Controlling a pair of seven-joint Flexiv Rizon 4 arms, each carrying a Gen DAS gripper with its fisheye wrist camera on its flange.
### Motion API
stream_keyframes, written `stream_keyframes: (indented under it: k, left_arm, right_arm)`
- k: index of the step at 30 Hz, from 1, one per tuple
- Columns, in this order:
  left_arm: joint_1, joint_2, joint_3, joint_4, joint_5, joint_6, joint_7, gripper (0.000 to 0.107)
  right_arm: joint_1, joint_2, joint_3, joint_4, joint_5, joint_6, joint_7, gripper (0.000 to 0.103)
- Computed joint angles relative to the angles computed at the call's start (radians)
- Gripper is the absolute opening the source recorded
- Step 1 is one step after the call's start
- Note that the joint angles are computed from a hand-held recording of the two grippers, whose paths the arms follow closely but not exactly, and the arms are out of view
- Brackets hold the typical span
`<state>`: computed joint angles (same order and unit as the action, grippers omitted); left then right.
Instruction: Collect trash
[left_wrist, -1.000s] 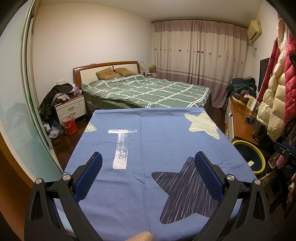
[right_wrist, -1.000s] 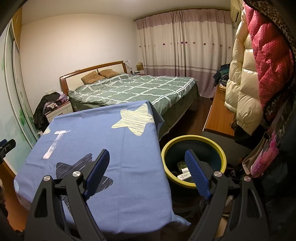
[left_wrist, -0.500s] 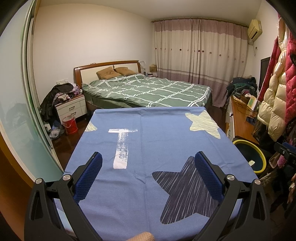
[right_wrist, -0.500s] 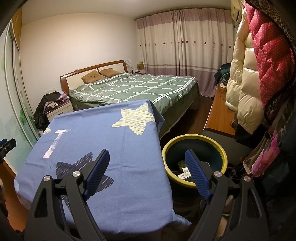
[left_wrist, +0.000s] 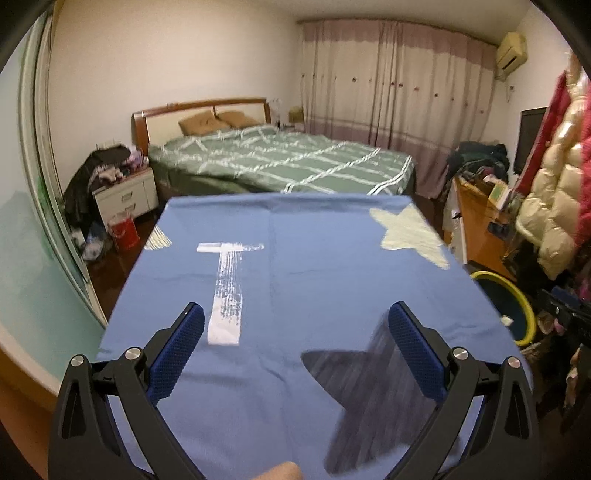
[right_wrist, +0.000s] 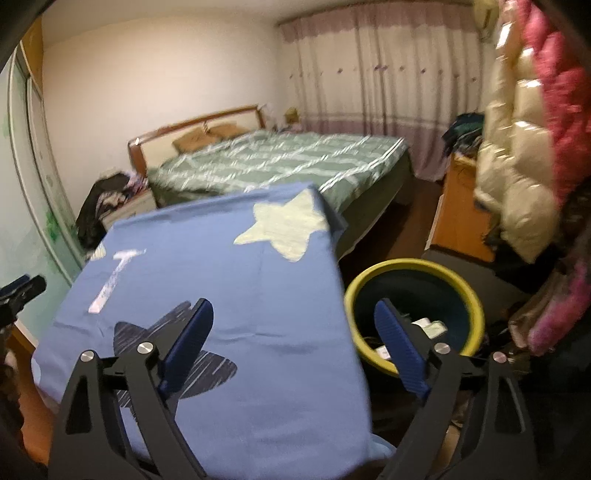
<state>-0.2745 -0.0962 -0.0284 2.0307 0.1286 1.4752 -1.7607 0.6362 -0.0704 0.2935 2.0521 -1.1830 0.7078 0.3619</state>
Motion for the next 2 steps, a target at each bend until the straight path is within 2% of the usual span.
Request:
stream_keyframes:
  k: [2]
  left_arm:
    - [-0.004, -0.083, 0.028, -0.092, 0.058, -0.054, -0.047, 0.098]
  right_arm:
    - [-0.032, -0.057, -0.037, -0.033, 0.016, 0.111, -0.048, 0.085]
